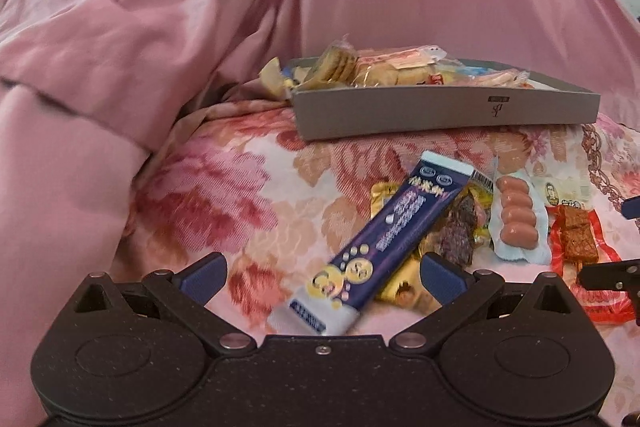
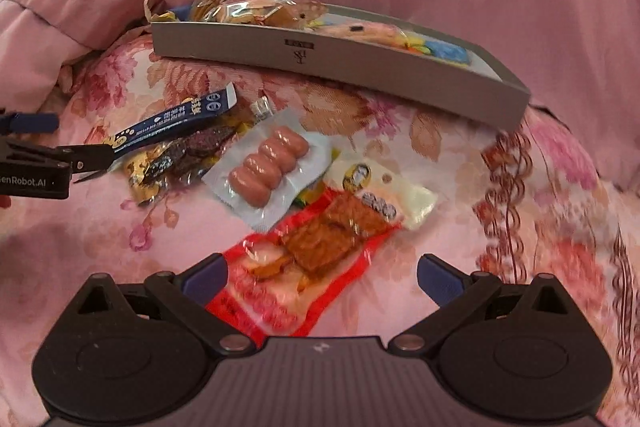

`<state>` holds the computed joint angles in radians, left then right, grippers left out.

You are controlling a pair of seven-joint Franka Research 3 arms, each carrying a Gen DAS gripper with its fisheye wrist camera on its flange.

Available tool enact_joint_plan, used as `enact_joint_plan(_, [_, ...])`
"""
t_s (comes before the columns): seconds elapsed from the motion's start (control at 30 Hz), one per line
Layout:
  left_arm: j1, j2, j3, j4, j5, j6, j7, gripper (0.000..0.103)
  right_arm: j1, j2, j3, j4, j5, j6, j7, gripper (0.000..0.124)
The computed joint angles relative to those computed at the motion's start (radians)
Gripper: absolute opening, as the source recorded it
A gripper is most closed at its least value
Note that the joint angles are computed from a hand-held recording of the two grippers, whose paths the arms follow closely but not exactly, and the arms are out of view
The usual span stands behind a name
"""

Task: Organize snacks
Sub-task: 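Lower the left tool onto the blue milk-powder stick while the right approaches the red tofu pack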

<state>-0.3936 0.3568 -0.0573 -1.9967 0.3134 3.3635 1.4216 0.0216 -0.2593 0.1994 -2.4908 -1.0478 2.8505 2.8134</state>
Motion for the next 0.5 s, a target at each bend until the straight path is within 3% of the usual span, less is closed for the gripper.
enact_joint_plan(0.07, [0.149,0.032,-0.152,0.037,0.073,-0.012,0.003,0.102,0.004,0.019,-0.009,0.016,0.02,0.002,-0.018,0.103])
enact_joint_plan(0.27, [0.394,0.121,-0.424,0.104,0.177,-0.078,0.044,0.102,0.02,0.065,-0.038,0.042,0.1,0.003,-0.064,0.103])
enact_joint_plan(0.33, [0.505,0.167,-0.555,0.12,0.183,-0.11,0.085,0.096,0.027,0.082,-0.05,0.051,0.141,0.001,-0.087,0.103])
enact_joint_plan(0.5, [0.634,0.239,-0.725,0.141,0.126,-0.174,0.183,0.088,0.028,0.122,-0.073,0.074,0.186,0.028,-0.095,0.103])
